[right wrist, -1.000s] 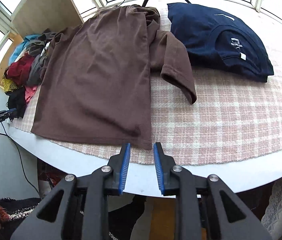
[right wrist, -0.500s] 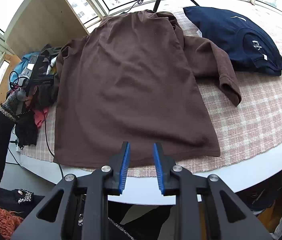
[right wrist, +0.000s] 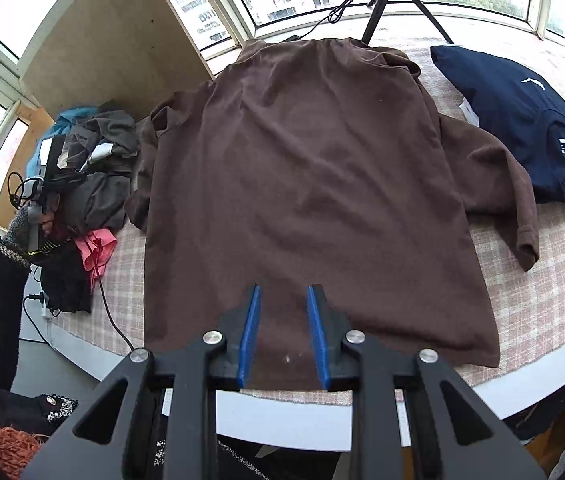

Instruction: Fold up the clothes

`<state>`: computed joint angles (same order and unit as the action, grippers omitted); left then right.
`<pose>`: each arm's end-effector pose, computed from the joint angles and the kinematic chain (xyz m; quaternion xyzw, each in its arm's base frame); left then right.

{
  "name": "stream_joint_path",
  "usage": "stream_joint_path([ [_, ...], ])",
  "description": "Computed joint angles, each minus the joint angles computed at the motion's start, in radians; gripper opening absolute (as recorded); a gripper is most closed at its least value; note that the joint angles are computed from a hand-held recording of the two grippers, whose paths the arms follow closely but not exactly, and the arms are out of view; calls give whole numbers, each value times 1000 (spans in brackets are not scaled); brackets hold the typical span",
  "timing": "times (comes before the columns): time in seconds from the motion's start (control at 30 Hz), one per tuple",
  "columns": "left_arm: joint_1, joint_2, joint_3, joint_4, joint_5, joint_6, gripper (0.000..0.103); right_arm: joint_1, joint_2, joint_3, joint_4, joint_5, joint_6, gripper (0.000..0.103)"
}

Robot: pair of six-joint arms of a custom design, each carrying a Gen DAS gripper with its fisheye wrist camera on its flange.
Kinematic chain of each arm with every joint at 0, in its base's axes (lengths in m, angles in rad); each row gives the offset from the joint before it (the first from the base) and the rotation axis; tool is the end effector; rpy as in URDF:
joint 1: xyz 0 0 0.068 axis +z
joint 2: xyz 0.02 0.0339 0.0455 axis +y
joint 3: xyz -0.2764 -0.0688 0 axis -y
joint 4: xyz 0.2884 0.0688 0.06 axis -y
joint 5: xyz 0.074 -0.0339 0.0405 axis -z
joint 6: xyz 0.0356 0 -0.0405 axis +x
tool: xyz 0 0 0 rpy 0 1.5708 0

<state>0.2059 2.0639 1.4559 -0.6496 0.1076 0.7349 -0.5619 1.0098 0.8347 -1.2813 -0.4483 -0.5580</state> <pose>0.4467 0.0894 0.1374 0.2659 0.9498 0.0232 0.1629 0.1601 -0.0826 0.2510 -0.0108 0.9734 0.1584 0.1651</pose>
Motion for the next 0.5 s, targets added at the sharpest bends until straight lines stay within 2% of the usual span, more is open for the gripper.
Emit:
stream_joint_path([
  [0.07, -12, -135, -139, 15, 49, 66, 17, 33, -26, -5, -3, 1, 13, 24],
  [0.13, -24, -284, -282, 13, 118, 147, 47, 29, -29, -6, -11, -14, 22, 24],
  [0.17, -40, -335, -330, 1, 138, 181, 50, 27, -30, -6, -15, -22, 25, 25],
  [0.27, -108, -420, -425, -28, 188, 234, 50, 25, -41, -18, -15, -30, 42, 27],
  [0.4, -248, -324, -479, 110, 48, 168, 48, 11, -64, -36, -22, -37, 52, 27],
  [0.43, -272, -278, -468, 138, 9, 153, 30, 0, -73, -40, -30, -39, 44, 27],
  [0.47, -279, -225, -433, 121, 1, 130, 19, -19, -81, -42, -39, -41, 30, 27],
  [0.5, -270, -199, -395, 79, 25, 114, 13, -43, -88, -45, -48, -42, 15, 28],
])
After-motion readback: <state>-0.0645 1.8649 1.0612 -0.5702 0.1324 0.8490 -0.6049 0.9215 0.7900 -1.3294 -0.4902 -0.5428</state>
